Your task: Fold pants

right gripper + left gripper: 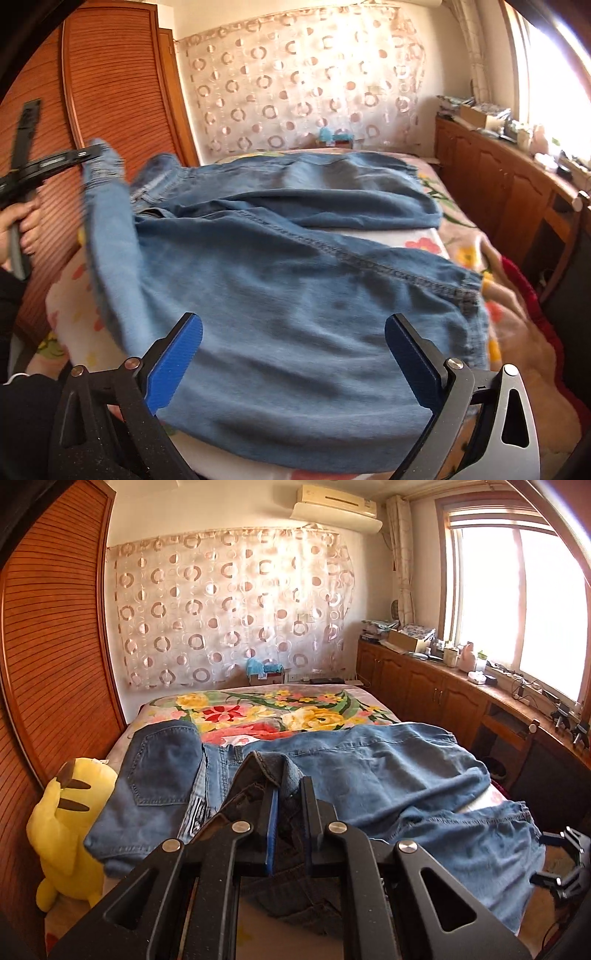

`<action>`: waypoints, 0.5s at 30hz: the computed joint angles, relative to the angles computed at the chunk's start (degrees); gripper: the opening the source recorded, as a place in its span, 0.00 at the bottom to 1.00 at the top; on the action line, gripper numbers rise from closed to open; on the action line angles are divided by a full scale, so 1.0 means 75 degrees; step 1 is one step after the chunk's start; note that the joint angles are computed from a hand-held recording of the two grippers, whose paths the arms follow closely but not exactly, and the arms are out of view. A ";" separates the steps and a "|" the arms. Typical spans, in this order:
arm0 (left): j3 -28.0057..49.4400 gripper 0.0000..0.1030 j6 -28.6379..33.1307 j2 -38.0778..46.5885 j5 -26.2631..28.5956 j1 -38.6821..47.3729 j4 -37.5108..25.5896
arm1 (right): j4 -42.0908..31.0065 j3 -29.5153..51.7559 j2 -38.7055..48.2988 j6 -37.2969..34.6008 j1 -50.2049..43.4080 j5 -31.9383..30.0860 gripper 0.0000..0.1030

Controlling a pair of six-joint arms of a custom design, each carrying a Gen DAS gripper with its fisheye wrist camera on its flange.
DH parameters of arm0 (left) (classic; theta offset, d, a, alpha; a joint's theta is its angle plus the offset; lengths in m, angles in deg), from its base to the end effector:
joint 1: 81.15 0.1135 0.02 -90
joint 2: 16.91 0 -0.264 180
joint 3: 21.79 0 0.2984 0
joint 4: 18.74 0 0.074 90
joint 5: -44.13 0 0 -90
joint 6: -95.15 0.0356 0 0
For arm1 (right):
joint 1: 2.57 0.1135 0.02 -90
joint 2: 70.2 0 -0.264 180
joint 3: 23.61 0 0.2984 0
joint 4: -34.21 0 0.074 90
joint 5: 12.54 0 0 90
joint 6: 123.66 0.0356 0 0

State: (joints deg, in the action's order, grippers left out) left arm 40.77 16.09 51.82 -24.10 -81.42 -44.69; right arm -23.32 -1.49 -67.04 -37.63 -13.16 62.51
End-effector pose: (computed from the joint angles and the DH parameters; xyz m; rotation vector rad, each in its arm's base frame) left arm 0.3115 -0.0147 0.2705 0.4251 2.0571 -0.2925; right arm 0.1229 -0.0136 0.1574 -0.0119 2.2215 0.1533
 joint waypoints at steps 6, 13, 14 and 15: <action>0.0669 0.11 -0.0371 0.0952 -0.0597 -0.0377 0.0257 | 0.0360 0.0055 0.0573 -0.0167 -0.0059 -0.0487 0.92; 0.1063 0.11 -0.0574 0.1491 -0.0889 -0.0483 0.0308 | 0.0816 0.0041 0.1490 -0.0673 -0.0352 -0.1001 0.80; 0.1119 0.11 -0.0616 0.1543 -0.0946 -0.0530 0.0306 | 0.0899 0.0067 0.1743 -0.0819 -0.0488 -0.1093 0.74; 0.1126 0.11 -0.0649 0.1556 -0.0955 -0.0532 0.0308 | 0.1023 0.0055 0.2016 -0.0949 -0.0565 -0.1147 0.69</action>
